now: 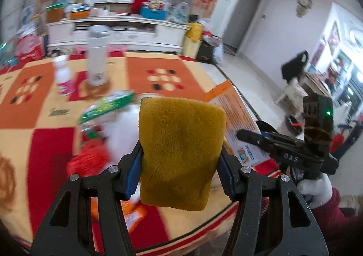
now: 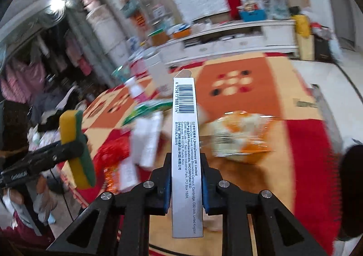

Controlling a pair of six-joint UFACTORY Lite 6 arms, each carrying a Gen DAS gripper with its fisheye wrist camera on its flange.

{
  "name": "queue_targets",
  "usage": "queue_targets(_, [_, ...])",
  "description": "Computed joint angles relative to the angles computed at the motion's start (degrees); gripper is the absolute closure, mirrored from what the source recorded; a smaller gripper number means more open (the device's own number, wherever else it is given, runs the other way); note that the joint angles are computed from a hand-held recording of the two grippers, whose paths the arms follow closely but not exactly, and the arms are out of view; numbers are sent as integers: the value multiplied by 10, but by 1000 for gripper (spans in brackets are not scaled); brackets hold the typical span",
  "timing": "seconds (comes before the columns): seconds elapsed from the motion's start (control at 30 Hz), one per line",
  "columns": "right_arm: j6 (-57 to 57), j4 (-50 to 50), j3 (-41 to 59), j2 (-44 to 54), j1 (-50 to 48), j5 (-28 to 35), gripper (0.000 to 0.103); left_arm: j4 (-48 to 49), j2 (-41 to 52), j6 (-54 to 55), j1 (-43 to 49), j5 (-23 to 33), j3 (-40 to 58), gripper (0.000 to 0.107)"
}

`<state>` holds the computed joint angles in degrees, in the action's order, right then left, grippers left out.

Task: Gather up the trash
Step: 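Carry the sponge and the white box with both tools over the black bin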

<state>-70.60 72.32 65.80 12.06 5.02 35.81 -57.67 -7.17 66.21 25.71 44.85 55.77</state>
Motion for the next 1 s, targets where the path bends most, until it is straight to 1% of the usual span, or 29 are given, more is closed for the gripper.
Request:
queue_targets(0.17, [-5, -18, -5, -12, -113, 18, 83, 37, 46, -106, -160, -72, 48, 49])
queue_targets(0.33, [-10, -42, 2, -1, -224, 14, 83, 94, 152, -222, -306, -140, 139, 49])
queue_targets(0.4, [1, -63, 21, 19, -262, 12, 83, 116, 193, -265, -346, -147, 179, 49])
queue_targets(0.47, [11, -81, 44, 46, -291, 3, 83, 137, 249, -309, -384, -147, 235, 49])
queue_targets(0.53, [28, -99, 77, 81, -320, 6, 83, 157, 301, -350, -420, -148, 290, 49])
queue_targets(0.67, [51, -126, 112, 120, -346, 1, 83, 187, 401, -421, -476, -147, 399, 49])
queue_targets(0.8, [67, -139, 139, 147, -359, -18, 83, 176, 484, -454, -505, -143, 485, 48])
queue_targets(0.87, [59, -129, 133, 151, -369, -28, 83, 131, 507, -432, -508, -152, 503, 47])
queue_targets(0.9, [71, -137, 140, 156, -369, -33, 79, 96, 517, -407, -507, -151, 510, 45])
queue_targets(0.93, [71, -137, 140, 158, -372, -36, 72, 77, 534, -396, -508, -148, 529, 45])
queue_targets(0.97, [71, -136, 142, 161, -375, -40, 53, 44, 545, -371, -505, -141, 539, 43])
queue_targets(1.0, [63, -124, 140, 161, -379, -43, 39, 28, 553, -363, -504, -135, 547, 42])
